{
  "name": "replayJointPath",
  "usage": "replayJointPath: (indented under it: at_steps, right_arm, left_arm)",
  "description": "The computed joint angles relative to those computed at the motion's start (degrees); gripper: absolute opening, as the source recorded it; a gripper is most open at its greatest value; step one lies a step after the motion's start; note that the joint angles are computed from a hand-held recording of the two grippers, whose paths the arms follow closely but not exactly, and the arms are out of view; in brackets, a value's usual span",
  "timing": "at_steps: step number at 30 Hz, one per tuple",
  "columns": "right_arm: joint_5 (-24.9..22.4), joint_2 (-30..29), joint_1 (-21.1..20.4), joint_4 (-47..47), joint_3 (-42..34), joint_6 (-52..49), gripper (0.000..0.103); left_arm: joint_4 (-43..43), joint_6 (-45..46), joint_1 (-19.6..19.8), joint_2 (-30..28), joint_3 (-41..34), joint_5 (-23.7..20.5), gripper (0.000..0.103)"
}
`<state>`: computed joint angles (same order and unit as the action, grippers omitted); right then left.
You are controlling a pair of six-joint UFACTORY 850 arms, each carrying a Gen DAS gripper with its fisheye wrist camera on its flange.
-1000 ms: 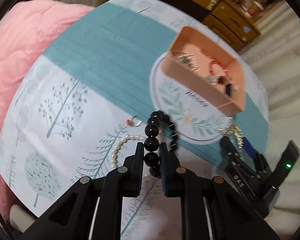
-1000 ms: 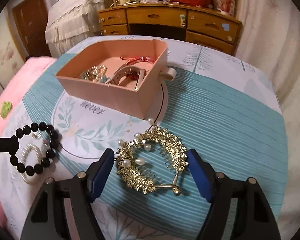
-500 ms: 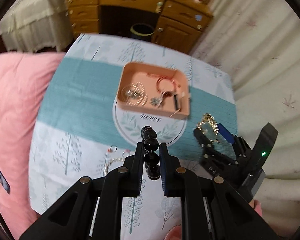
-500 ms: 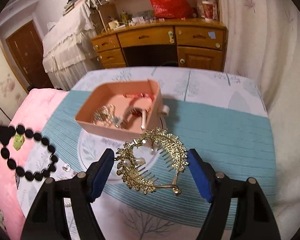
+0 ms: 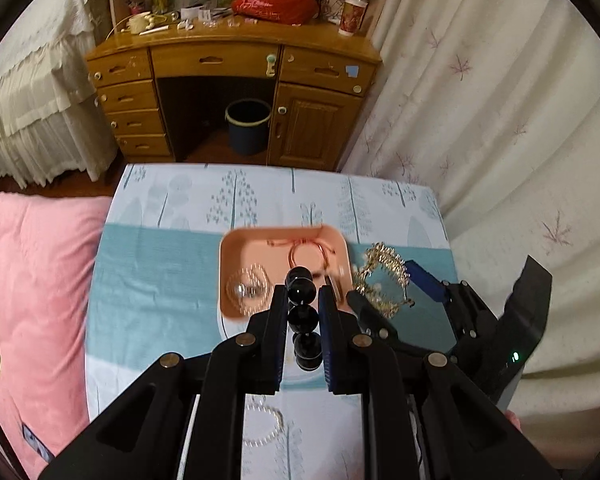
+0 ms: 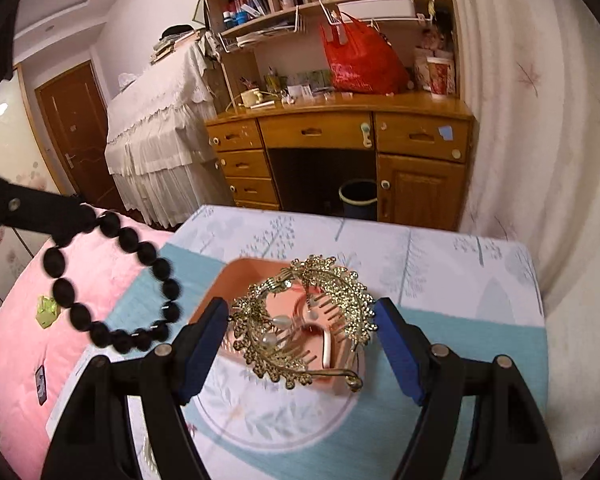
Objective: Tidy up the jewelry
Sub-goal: 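Carry the bead bracelet and hair comb over the pink box and open both tools, then grasp the small ring with red charm with the left tool while the right tool grasps the pink-charm ring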
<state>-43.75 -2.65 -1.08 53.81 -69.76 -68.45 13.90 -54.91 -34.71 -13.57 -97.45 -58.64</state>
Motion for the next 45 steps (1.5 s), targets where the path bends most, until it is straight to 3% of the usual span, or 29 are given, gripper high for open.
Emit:
replayJointPath:
  at_steps: [4, 8, 10, 11, 14, 16, 25, 37, 45]
  right_arm:
    - [1.5, -1.2, 1.5, -0.6, -0.6, 1.3, 0.075]
    - [2.2, -1.6, 2.3, -2.0, -0.3, 2.9, 0.076]
    - [-0.3, -3.0, 2.4, -4.0, -1.5, 5.3, 0.076]
    - [-0.8, -3.5, 2.5, -5.0, -1.9, 6.5, 0.076]
    - [-1.0, -3.7, 2.8, -6.5, -2.1, 8.7, 0.076]
    - [-0.5, -3.5, 2.9, -6.6, -1.9, 8.8, 0.076]
    - [1.7, 1.0, 3.5, -5.6, 2.7, 11.3, 0.076]
    - [0.5, 14.0, 2.8, -7.1, 19.2, 12.7, 0.076]
    - [9.5, 21.6, 8.5, -10.2, 28.3, 14.9, 0.071]
  left_arm:
    - [-2.4, 3.9, 2.5, -1.2, 0.8, 3.6, 0.013]
    - [-5.6, 9.1, 4.2, -3.8, 0.1, 3.1, 0.014]
    - [-2.3, 9.2, 3.5, -5.5, -1.5, -0.1, 0.027]
    - [-1.1, 9.2, 3.3, -5.6, -1.5, -0.5, 0.029]
    - [-1.6, 10.0, 3.7, -5.0, -0.6, 0.2, 0.035]
    - [-2.2, 10.4, 4.1, -4.2, 0.3, 0.7, 0.049]
    - [0.4, 9.2, 4.3, 2.0, 8.5, 2.8, 0.06]
    - [-1.7, 13.1, 2.2, 13.8, 28.1, 9.3, 0.06]
    - [-4.1, 19.5, 1.3, 17.9, 37.4, 14.9, 0.06]
